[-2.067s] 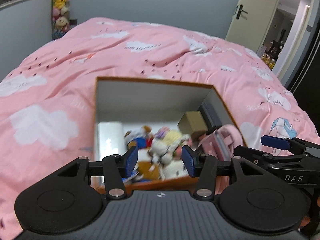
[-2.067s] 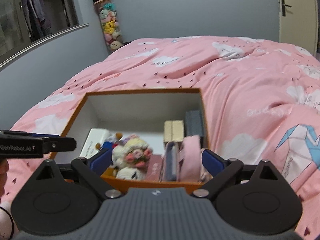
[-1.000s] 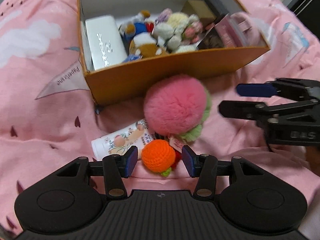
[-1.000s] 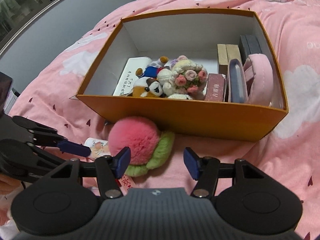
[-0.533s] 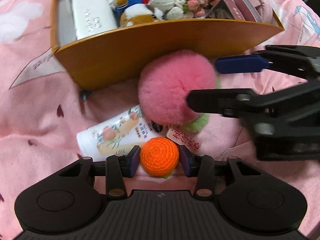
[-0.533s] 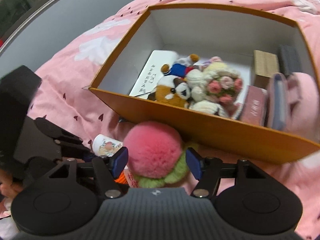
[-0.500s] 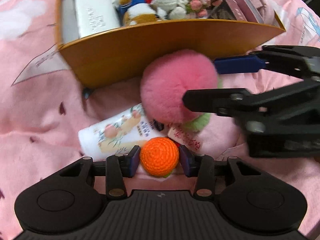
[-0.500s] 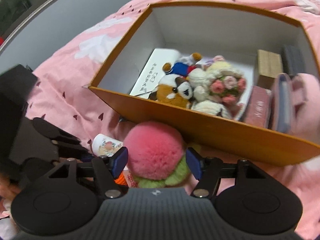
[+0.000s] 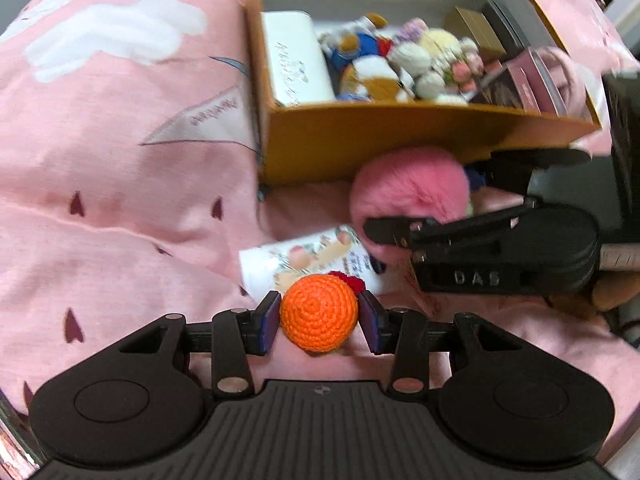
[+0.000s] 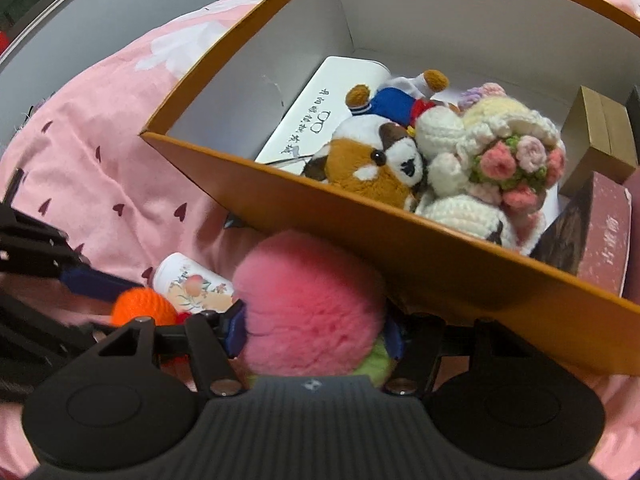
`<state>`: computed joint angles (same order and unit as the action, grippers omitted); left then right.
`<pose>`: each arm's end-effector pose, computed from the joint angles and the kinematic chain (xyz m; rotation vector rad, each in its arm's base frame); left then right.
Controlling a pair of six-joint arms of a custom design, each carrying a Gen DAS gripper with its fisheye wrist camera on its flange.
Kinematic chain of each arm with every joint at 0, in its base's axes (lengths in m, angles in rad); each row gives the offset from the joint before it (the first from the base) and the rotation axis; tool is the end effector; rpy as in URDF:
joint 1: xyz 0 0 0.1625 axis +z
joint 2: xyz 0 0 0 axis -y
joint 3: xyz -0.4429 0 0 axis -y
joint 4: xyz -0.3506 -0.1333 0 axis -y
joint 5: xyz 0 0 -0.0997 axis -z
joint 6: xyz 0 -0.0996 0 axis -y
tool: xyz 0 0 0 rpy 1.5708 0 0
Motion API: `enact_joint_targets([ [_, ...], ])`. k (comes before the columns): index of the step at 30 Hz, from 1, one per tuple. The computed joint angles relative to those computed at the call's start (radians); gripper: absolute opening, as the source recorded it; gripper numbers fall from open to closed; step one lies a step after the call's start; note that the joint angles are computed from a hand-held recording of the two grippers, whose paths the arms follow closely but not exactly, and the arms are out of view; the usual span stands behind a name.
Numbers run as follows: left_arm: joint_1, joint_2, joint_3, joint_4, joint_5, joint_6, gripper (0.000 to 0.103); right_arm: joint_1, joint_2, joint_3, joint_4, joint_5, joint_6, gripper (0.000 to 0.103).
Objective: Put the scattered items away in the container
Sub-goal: 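Grasp the orange crochet ball with the left gripper while the right grasps the pink pompom, then lift both toys and carry them over the box opening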
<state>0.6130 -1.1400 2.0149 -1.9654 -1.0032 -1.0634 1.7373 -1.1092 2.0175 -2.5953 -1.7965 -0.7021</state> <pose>-0.2682 -0.4171 0.1753 0.0451 2.4352 -0.2842 0.1962 -0.4976 0.1978 1.1998 -2.6320 0.0755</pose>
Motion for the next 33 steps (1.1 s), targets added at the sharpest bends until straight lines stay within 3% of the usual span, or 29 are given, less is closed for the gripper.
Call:
enact_joint_targets([
  [3,-0.007,-0.011,0.009,-0.018,0.017,-0.027,0.048,0.001,-0.002,0.011,-0.025,-0.004,-0.018,0.053],
  [9,-0.018,-0.033,0.029,-0.104,0.048,-0.006,0.048,0.001,-0.040,0.028,-0.019,-0.019,-0.027,0.048],
  [17,-0.052,-0.051,0.066,-0.258,0.079,0.073,0.048,-0.025,-0.148,0.015,0.084,0.102,0.022,0.047],
  [26,-0.085,-0.046,0.022,-0.278,0.129,0.143,0.048,-0.012,-0.248,0.012,0.040,0.175,0.013,0.047],
  [33,-0.074,-0.007,-0.048,-0.348,0.191,0.247,0.048,-0.003,-0.238,-0.061,-0.002,0.229,0.065,0.048],
])
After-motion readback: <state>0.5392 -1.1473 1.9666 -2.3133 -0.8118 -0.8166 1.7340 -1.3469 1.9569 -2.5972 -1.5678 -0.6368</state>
